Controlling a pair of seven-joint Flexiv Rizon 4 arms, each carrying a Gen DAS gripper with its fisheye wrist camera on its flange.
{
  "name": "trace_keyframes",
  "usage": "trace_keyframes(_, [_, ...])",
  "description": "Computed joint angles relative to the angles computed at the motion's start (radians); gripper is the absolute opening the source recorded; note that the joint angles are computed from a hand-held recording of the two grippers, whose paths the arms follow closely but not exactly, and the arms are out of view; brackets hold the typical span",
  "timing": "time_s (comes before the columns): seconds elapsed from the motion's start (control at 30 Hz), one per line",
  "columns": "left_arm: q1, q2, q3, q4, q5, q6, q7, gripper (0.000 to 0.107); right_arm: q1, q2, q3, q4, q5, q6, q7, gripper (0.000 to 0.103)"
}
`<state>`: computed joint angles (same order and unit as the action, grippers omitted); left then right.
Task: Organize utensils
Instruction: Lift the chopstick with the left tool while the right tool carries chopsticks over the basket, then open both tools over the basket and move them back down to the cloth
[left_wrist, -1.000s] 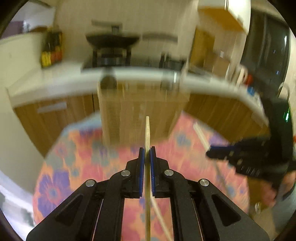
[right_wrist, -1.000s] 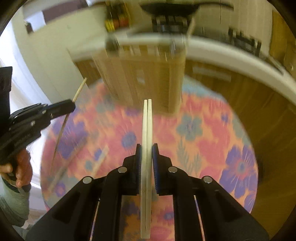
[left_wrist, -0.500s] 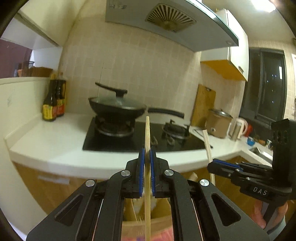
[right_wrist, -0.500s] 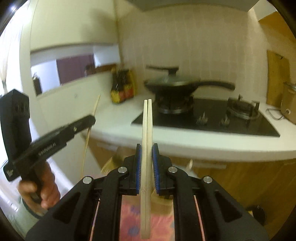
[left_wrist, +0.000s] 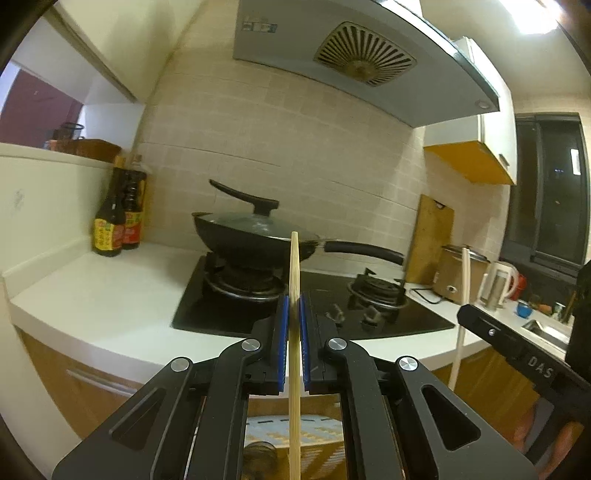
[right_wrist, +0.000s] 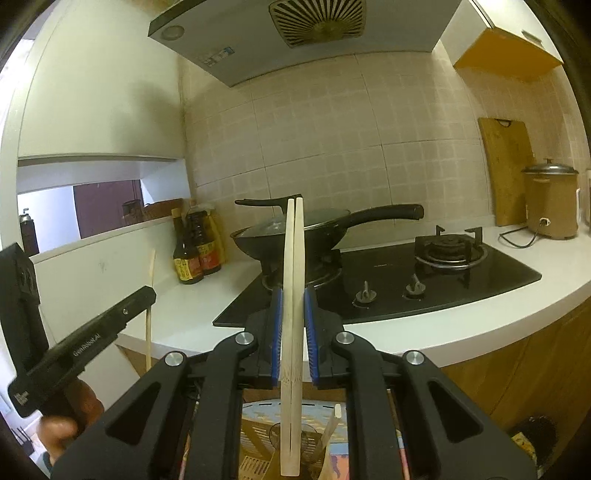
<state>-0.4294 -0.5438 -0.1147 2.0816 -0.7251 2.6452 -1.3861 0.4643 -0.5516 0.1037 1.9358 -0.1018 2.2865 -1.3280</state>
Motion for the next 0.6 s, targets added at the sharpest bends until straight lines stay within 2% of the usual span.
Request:
trace_keyframes(0.23, [-0.021, -0.062, 0.004, -0.006, -0.039, 0.095, 0.032, 0.004, 0.048, -0.036, -0.023, -0.012, 0.054, 0.006, -0.042, 0.009])
trace_keyframes(0.33, [-0.017, -0.064, -0.01, 0.016, -0.041, 0.101, 0.03, 0.004, 0.091, -0.048, -0.049, -0.013, 0.112, 0.009, -0.085, 0.01])
trace_keyframes(0.6, [0.025, -0.01, -0.018, 0.157, 0.073, 0.073, -0.134, 0.006, 0.059, -0.007, -0.007, 0.08, 0.091, 0.006, -0.088, 0.01])
